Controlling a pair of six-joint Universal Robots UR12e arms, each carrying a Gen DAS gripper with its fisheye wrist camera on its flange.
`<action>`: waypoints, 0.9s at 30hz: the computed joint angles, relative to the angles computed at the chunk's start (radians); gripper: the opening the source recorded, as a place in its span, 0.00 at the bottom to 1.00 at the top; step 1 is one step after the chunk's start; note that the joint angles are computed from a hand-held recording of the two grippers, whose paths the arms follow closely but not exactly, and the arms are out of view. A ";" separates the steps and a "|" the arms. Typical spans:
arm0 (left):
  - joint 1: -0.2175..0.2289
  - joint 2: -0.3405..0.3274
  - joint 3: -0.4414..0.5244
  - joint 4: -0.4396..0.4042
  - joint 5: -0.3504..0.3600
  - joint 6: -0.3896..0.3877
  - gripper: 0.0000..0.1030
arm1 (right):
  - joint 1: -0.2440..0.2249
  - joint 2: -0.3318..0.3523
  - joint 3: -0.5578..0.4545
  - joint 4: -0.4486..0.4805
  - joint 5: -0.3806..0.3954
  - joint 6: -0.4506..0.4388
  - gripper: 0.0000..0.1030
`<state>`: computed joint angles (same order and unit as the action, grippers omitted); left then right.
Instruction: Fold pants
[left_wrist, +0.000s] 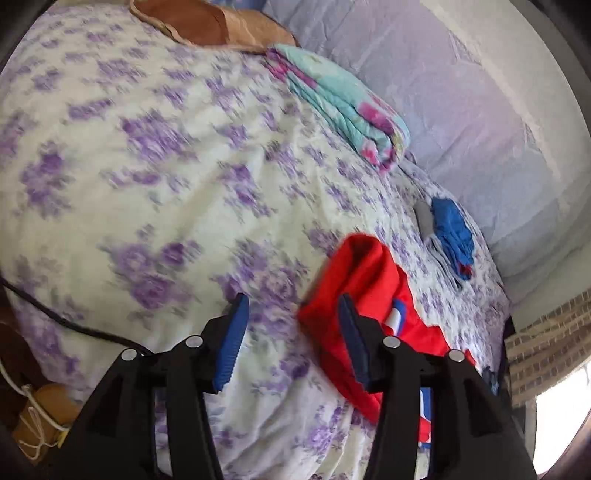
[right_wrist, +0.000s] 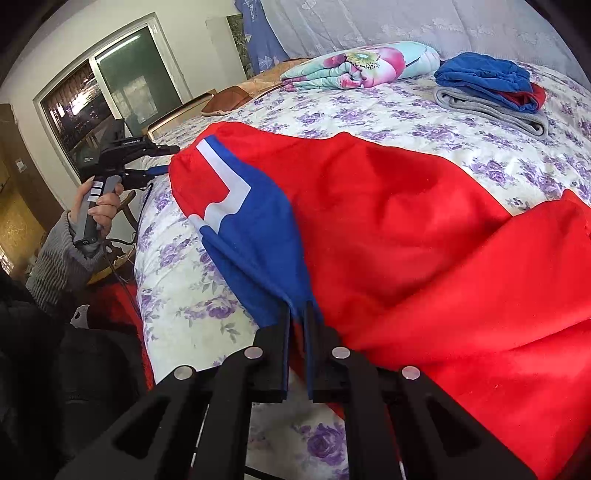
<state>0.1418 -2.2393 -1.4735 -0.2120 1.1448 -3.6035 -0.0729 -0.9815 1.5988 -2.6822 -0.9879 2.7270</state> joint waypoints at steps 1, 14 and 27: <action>0.000 0.013 -0.013 0.036 0.020 0.004 0.47 | 0.000 0.000 -0.001 -0.001 0.001 0.011 0.07; -0.207 -0.052 0.169 -0.393 -0.234 0.657 0.47 | 0.000 0.000 0.004 -0.018 -0.002 0.033 0.07; -0.243 -0.063 0.093 -0.239 -0.151 0.792 0.69 | -0.001 -0.034 -0.045 -0.242 -0.314 0.269 0.75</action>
